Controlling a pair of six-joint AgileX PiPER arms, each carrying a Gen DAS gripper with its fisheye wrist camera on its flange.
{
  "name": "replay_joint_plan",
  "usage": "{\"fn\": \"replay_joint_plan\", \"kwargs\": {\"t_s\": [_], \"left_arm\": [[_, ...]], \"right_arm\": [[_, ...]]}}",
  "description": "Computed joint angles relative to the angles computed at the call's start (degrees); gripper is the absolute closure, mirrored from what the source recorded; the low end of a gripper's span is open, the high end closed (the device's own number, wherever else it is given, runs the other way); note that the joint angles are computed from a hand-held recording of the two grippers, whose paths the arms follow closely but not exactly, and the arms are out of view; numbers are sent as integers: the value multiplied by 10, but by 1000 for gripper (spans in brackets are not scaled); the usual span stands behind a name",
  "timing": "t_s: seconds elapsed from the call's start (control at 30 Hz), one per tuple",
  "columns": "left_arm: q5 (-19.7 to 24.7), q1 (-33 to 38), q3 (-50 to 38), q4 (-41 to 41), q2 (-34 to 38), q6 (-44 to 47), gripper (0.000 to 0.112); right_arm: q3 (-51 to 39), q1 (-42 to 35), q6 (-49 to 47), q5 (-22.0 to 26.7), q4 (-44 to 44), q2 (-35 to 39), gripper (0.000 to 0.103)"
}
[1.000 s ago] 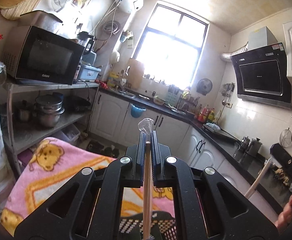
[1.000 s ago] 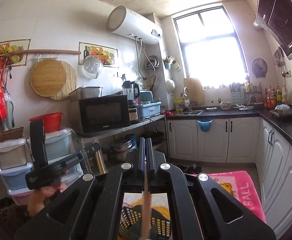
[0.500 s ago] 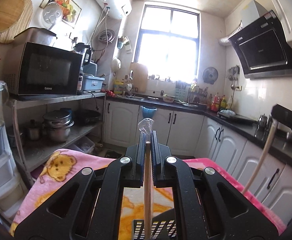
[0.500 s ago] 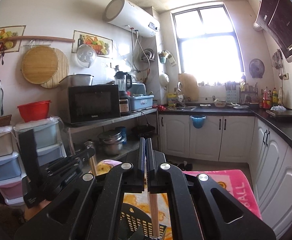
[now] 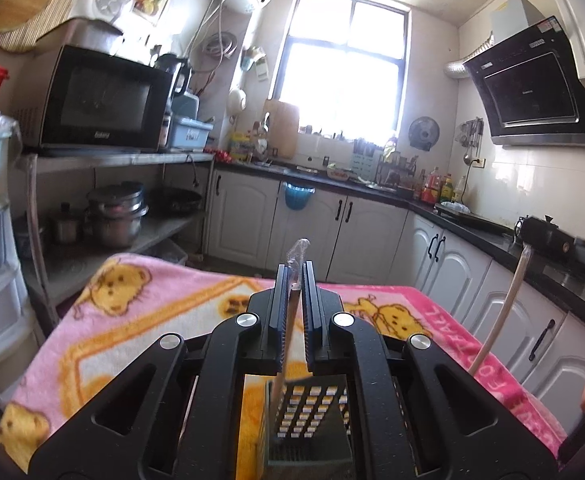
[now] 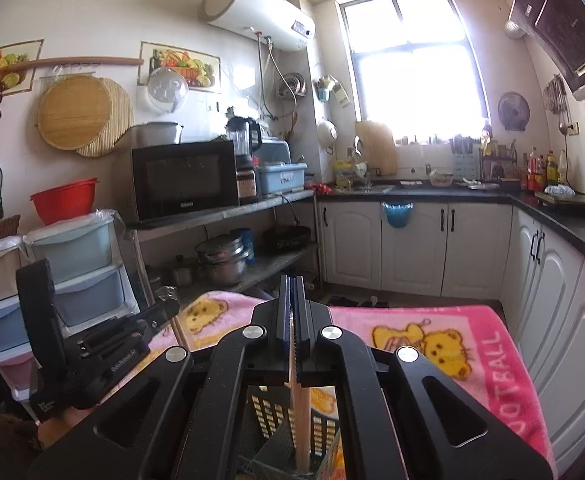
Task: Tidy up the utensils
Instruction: 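Lower the chopsticks into the caddy and open both tools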
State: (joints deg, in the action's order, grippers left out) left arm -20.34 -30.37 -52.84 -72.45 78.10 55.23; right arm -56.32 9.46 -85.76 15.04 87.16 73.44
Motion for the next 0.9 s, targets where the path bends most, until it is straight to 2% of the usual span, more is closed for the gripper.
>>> {"fn": "replay_joint_plan", "kwargs": {"t_s": [0.17, 0.23, 0.27, 0.4, 0.47, 0.6, 0.7, 0.9], "left_arm": [[2, -7, 16, -39, -15, 30, 107], [-1, -14, 17, -88, -20, 76, 100], [-7, -19, 17, -114, -22, 99, 96], [-31, -37, 28, -145, -34, 125, 88], [-32, -41, 32, -156, -42, 129, 79], [-37, -47, 43, -169, -60, 138, 69], [-37, -52, 48, -184, -74, 152, 58], [-60, -77, 57, -233, -108, 194, 26]], "right_arm": [[20, 6, 50, -23, -44, -6, 98], [31, 7, 59, -34, -51, -15, 85], [39, 5, 58, -38, -49, -22, 76], [62, -11, 78, -32, -64, -46, 68], [75, -20, 81, -28, -66, -61, 55], [96, -31, 120, -24, -112, -84, 50], [111, -37, 137, -22, -129, -100, 43], [135, -29, 171, -30, -164, -129, 31]]}}
